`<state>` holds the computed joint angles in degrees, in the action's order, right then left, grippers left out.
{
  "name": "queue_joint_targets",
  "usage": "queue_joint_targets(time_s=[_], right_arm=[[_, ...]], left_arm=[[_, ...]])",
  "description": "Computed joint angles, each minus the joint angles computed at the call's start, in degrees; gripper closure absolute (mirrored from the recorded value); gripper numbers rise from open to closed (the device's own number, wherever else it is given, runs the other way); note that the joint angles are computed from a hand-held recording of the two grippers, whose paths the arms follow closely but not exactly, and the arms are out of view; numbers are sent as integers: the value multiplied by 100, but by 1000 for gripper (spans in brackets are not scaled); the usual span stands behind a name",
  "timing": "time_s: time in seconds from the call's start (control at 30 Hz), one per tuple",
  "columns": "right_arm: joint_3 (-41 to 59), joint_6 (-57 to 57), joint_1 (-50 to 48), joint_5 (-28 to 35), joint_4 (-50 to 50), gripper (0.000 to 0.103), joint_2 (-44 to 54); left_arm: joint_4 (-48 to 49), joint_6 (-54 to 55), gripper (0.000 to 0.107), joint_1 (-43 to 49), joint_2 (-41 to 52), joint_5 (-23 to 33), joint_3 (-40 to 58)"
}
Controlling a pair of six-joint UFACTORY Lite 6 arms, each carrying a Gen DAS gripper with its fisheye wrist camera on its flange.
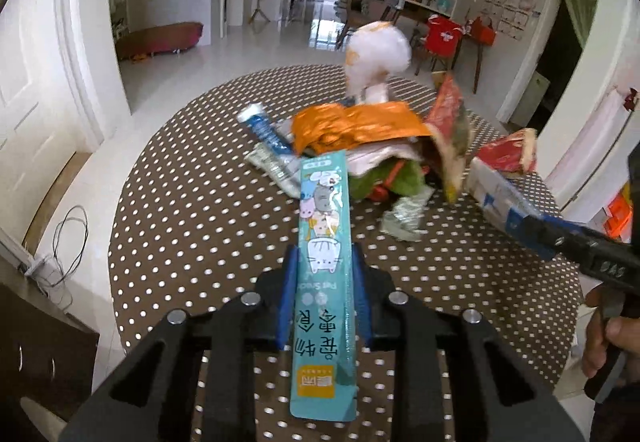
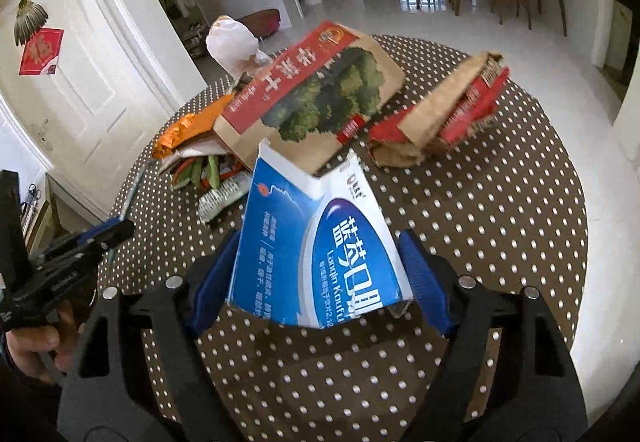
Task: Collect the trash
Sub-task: 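Grasp the blue-white box with the right tool while the left tool grasps the teal strip packet, then carry both items over the blue bin and open both tools to drop them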
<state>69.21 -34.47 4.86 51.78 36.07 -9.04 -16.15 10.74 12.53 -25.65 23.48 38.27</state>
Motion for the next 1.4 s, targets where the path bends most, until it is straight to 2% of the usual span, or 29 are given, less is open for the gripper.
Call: queue_joint_targets(time_s=[0.1, 0.3, 0.33, 0.47, 0.7, 0.83, 0.9, 1.03, 1.1, 1.27, 1.4], right_arm=[[-150, 91, 242, -123, -337, 22, -37], [352, 731, 835, -333, -1020, 21, 571], [416, 643, 833, -309, -916, 29, 636], [439, 423, 726, -287, -502, 31, 613], [346, -883, -1005, 1017, 1101, 31, 51], [780, -1323, -2400, 1838, 1717, 31, 66], [1002, -1483, -3027, 1990, 1878, 31, 222], [1781, -1680, -4343, 2217, 1878, 31, 1161], [2165, -1675, -4754, 1946, 1593, 31, 1847], [2924, -1427, -5087, 1222, 775, 30, 3682], [3987, -1057, -5190, 1022, 299, 29, 5329]], left_arm=[[448, -550, 82, -334, -82, -17, 25], [1294, -1506, 82, -702, -473, -4, -187], [1307, -1498, 82, -678, -581, 35, -228], [1697, -1877, 82, -741, -822, 111, -202], [2145, -2514, 82, -1314, -961, 248, 216], [2255, -2807, 82, -1906, -532, 99, 675], [2412, -3041, 82, -2278, -177, -9, 986], [2667, -3433, 82, -2972, 619, -233, 1637], [2714, -3532, 82, -3288, 1137, -350, 2032], [2448, -3355, 82, -3910, 2540, -524, 3093], [2119, -3010, 82, -4291, 3647, -396, 4161]])
